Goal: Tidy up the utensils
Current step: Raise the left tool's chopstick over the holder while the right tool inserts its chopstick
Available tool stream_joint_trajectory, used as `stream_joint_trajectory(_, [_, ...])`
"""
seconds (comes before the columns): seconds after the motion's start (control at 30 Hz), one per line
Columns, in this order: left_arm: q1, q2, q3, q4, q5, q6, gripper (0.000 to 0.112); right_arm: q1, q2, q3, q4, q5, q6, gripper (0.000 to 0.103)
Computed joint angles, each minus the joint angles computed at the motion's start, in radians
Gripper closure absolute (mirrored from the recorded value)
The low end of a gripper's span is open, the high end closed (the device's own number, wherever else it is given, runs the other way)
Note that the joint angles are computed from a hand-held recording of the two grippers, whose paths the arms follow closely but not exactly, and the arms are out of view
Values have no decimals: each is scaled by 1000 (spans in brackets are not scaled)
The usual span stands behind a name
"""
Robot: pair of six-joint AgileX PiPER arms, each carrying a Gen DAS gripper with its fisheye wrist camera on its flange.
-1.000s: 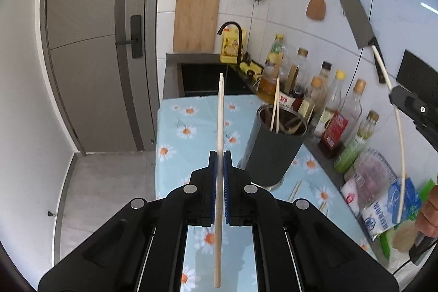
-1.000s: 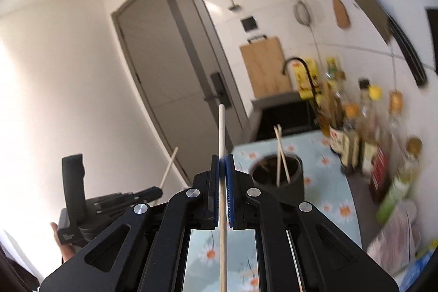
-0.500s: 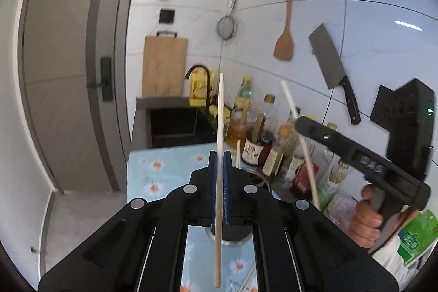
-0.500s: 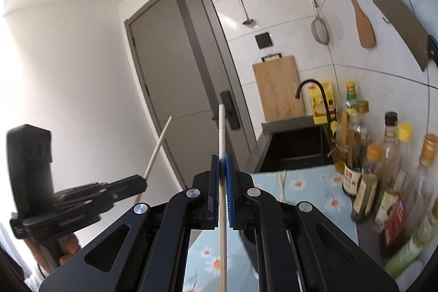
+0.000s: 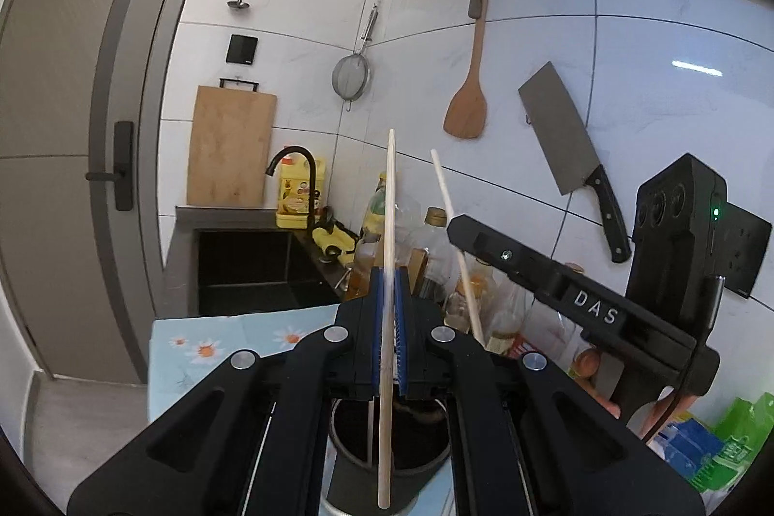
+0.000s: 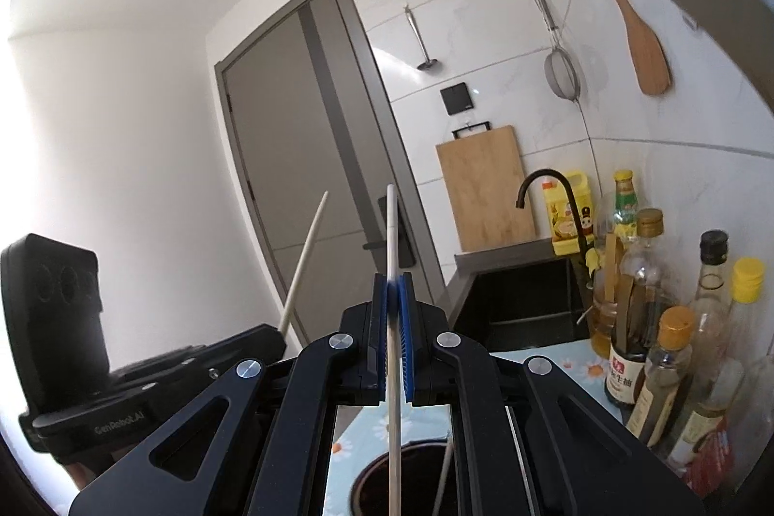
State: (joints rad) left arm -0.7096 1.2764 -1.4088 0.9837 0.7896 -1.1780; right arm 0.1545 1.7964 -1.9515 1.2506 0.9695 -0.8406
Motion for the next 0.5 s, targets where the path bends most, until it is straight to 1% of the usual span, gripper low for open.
stream_joint_trajectory(0.03, [33,4,20,-3,-52,-11,107,4,13,-4,0,-7,-3,98])
stream_joint_trajectory(0.1, [81,12,53,1,-132,-31,107,16,42,-6,3,-27,-11,98])
stream_joint_trajectory(0.13, [96,17,69,21,-162,-55,107,19,54,-6,6,-35,-16,98])
stream_joint_trajectory(0.17, [114,20,98,74,-210,-111,107,23,66,-2,14,-41,-25,98])
stream_joint_trajectory(0.2, [130,20,114,88,-248,-129,107,27,75,5,22,-47,-35,98])
stream_joint_trajectory(0.23, [163,20,137,82,-319,-141,107,29,83,11,28,-50,-42,98])
stream_joint_trajectory(0.3, [198,39,166,138,-392,-215,107,36,97,18,26,-57,-49,98])
stream_joint_trajectory(0.37, [216,55,183,165,-429,-254,107,47,104,27,-6,-71,-42,98])
stream_joint_trajectory(0.43, [233,63,207,179,-471,-287,107,53,89,69,-16,-86,-59,98])
stream_joint_trajectory(0.5, [233,67,231,227,-472,-345,107,53,73,107,-28,-96,-74,98])
